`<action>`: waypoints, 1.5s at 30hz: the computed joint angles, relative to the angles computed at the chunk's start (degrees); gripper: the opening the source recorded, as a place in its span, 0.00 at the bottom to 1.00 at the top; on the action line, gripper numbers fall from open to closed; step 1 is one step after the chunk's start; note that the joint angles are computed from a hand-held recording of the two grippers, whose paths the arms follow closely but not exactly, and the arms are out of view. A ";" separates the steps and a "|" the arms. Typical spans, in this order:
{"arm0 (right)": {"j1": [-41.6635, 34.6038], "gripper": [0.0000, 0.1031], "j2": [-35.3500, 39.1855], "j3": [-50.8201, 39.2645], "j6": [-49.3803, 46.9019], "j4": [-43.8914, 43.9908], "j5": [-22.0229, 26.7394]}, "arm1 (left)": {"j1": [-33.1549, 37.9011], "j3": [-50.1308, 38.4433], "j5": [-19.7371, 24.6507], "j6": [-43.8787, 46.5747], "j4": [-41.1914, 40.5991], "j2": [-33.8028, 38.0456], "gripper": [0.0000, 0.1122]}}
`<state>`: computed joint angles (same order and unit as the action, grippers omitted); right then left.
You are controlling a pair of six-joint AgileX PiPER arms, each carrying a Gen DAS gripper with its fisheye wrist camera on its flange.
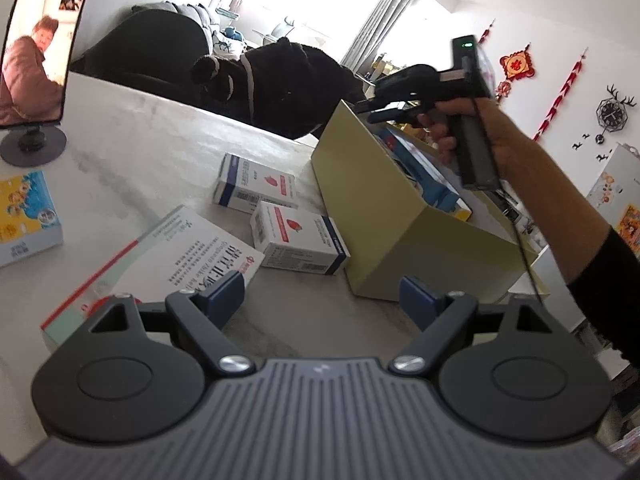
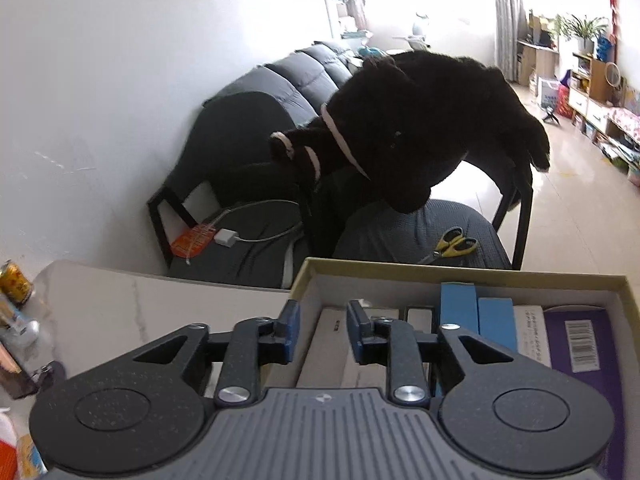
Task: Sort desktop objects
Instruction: 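Withdraw the right gripper from the shoebox while the left gripper moves to the red-bear box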
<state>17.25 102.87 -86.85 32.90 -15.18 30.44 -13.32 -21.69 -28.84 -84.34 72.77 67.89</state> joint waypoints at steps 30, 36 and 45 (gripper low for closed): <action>10.07 0.99 -38.97 38.65 21.79 -21.53 -10.46 | 2.15 3.01 14.39 3.18 3.08 -6.30 0.90; 9.11 0.99 -39.91 42.21 21.90 -19.34 -11.86 | 2.38 2.62 14.35 8.05 -2.18 -3.63 0.90; 9.44 0.99 -39.98 45.61 24.53 -18.05 -14.63 | 4.61 2.87 12.20 8.82 -2.68 -0.71 0.89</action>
